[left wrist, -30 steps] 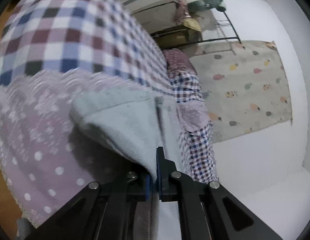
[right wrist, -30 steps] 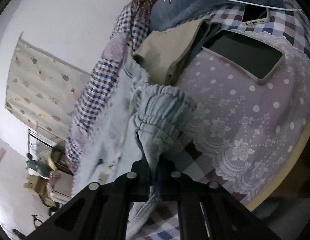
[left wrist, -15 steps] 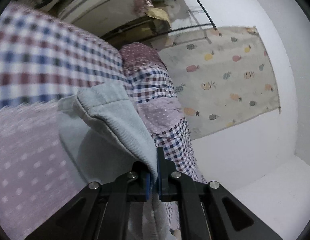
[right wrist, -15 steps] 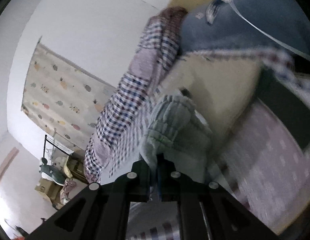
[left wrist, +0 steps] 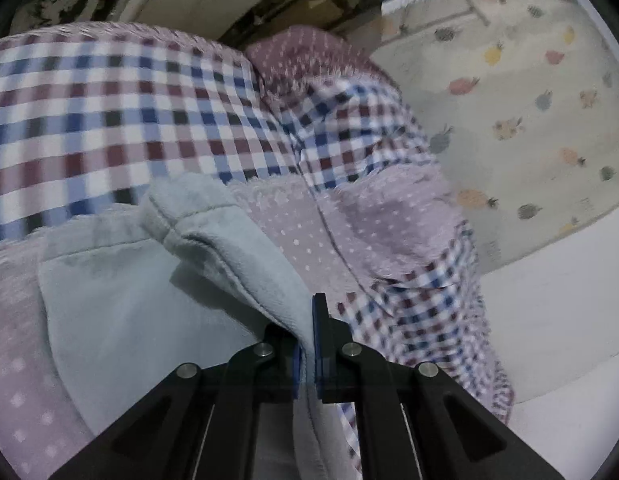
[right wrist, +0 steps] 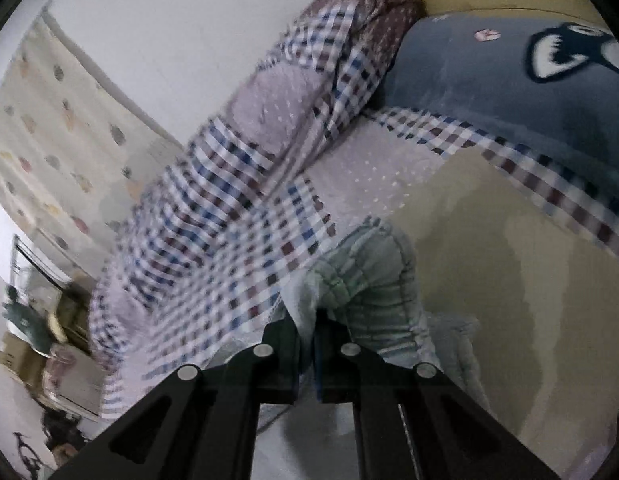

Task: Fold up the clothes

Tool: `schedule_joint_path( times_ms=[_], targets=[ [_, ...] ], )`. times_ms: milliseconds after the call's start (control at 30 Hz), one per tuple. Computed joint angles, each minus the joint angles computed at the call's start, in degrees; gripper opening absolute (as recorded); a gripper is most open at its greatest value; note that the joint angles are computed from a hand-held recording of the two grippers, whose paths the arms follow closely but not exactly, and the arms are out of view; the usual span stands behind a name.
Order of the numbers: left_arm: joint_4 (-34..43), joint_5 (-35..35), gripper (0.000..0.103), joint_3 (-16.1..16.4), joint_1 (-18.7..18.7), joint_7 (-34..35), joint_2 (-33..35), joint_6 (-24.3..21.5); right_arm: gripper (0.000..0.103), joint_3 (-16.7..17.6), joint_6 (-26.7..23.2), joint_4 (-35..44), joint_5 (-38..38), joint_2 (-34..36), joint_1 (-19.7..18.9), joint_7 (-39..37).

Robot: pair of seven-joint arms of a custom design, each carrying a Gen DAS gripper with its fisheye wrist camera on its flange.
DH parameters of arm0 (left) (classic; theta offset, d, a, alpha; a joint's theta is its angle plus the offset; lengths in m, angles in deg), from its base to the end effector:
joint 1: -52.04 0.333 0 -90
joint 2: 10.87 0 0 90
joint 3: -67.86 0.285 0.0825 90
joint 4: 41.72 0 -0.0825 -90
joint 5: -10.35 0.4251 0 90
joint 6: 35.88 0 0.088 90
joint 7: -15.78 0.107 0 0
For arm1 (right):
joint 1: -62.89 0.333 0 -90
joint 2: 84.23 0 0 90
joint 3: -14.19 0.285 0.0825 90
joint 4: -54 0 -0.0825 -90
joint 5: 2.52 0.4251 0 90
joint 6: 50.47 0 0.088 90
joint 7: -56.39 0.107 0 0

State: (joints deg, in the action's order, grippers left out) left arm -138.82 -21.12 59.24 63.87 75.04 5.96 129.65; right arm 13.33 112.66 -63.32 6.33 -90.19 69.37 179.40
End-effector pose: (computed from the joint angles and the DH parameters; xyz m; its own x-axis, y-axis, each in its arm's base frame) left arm 0.7144 0.0816 0.4803 0.4943 -0.4119 0.7655 -0.3192 -0.9051 -0.2809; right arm 0.6146 0.0520 0.5493 -0.3068 -0.7814 -0.5435 -0.5475 0.6119 -0.5707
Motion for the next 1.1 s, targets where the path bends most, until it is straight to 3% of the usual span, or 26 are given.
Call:
schedule_joint_path(
  times_ms=[67, 133, 167, 233, 300, 367, 433, 500, 600, 667, 767, 833, 1000, 1100],
  targets=[
    [8.6, 2.2, 0.007, 0.2, 0.2, 0.1, 6.9, -7.0, 0.003, -0.1, -4.2, 5.5, -2.8, 5.5, -0.8, 1.7],
    [13.5, 5.0, 0.021, -1.2, 1.5, 0.4, 10.8, -12.1, 0.005, -0.5, -10.8, 11.0, -2.7, 10.6, -1.2, 0.8],
    [13.6, 4.0, 0.027, -0.7, 1.0, 2.6, 11.1, -12.2, 0.005, -0.5, -12.5, 12.6, -0.7, 12.2, -1.7, -1.3],
    [9.3, -0.8, 0.067, -3.8, 3.7, 8.6, 9.2, -6.8, 0.009, 0.1, -12.7, 13.4, 4.6, 13.4, -2.8, -6.1],
    [3.9, -10.6, 0.082, -8.4, 7.9, 17.0, 6.0, 0.0, 0.014, 0.7, -12.5, 12.5, 9.8, 12.3, -3.6, -11.4],
    [-1.7, -26.6, 0.083, -15.3, 14.3, 31.4, 1.5, 4.6, 0.022, 1.2, -11.7, 9.8, 16.2, 9.4, -4.0, -17.7],
    [-6.5, -41.9, 0.083, -19.6, 19.1, 46.3, -3.6, 4.7, 0.044, 1.0, -10.8, 6.0, 21.0, 5.3, -3.5, -23.5],
    [-12.4, -51.2, 0.083, -19.9, 20.4, 56.4, -10.2, 1.5, 0.056, 0.6, -9.1, 1.3, 17.6, 0.4, -2.4, -22.8],
    [-22.7, -58.1, 0.083, -18.3, 19.0, 66.3, -21.5, -8.8, 0.060, -0.5, -6.0, -7.9, 18.1, -8.4, -0.2, -24.8],
    [-29.0, -58.7, 0.083, -17.5, 16.2, 70.0, -28.8, -14.6, 0.063, -0.9, -4.0, -14.1, 17.6, -14.1, 1.3, -24.6],
    [-34.8, -55.8, 0.083, -18.6, 10.1, 71.3, -35.7, -18.5, 0.063, 0.2, -1.7, -22.3, 13.8, -20.4, 2.0, -23.5],
    [-35.7, -49.9, 0.083, -21.5, 6.4, 68.7, -37.1, -18.2, 0.063, 1.5, 0.0, -26.4, 9.5, -23.0, 1.6, -21.9],
    [-33.2, -36.0, 0.083, -28.9, -0.6, 64.6, -34.1, -15.4, 0.063, -0.2, 5.5, -32.7, 4.7, -24.9, 3.2, -23.4],
    [-31.8, -26.8, 0.083, -33.1, -2.7, 60.8, -30.4, -9.7, 0.062, -2.6, 10.8, -34.4, 3.6, -23.9, 5.4, -26.2]
  ],
)
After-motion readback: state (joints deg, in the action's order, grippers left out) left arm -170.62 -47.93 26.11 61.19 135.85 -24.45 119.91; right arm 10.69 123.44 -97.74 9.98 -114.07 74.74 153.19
